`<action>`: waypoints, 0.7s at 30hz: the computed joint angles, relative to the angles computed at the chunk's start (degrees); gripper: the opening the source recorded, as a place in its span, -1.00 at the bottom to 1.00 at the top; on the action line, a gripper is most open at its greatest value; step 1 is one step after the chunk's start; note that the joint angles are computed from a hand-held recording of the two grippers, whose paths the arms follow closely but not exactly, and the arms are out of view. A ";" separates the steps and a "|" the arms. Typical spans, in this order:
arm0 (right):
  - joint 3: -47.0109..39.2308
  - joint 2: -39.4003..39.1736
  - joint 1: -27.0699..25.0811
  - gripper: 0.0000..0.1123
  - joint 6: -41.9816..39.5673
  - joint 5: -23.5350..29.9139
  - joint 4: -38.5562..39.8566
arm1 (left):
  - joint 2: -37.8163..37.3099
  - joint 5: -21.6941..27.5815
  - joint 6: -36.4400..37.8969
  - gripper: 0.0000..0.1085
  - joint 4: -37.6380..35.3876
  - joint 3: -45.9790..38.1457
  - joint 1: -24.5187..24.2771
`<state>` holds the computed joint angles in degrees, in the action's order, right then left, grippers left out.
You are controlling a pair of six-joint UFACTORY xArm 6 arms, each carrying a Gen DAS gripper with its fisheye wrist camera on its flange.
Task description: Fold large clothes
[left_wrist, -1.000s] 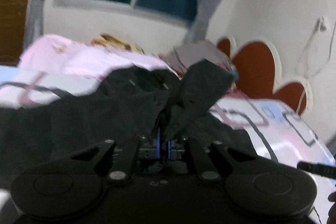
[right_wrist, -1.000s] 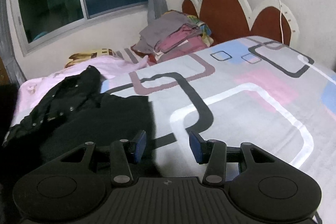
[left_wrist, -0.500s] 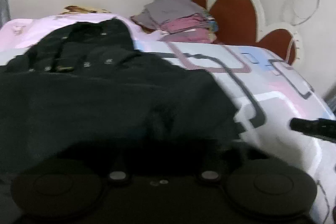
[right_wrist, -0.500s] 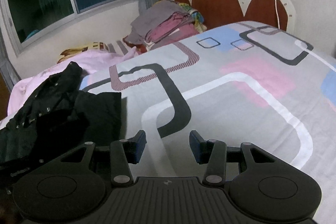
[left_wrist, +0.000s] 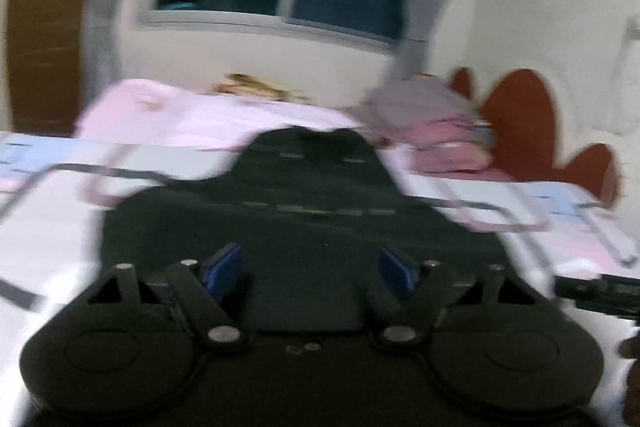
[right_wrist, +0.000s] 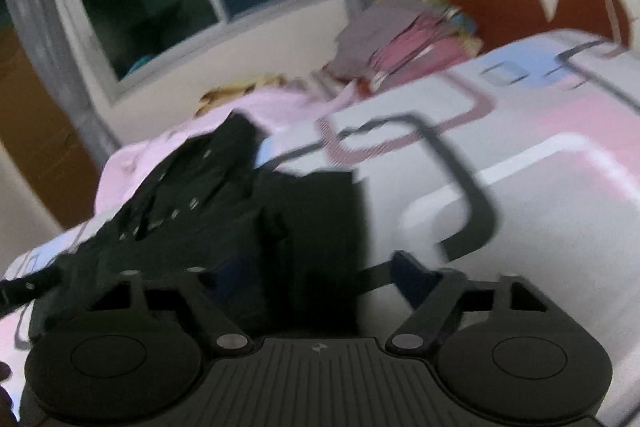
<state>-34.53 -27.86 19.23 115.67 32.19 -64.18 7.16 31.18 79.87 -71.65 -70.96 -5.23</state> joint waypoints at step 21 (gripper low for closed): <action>-11.06 11.60 4.66 -0.69 -17.56 15.16 9.00 | 11.74 6.94 -8.16 0.11 14.62 -11.29 4.88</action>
<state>-45.59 -16.26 23.88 98.11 47.36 -55.18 18.90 38.12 71.71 -57.03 -82.25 -0.35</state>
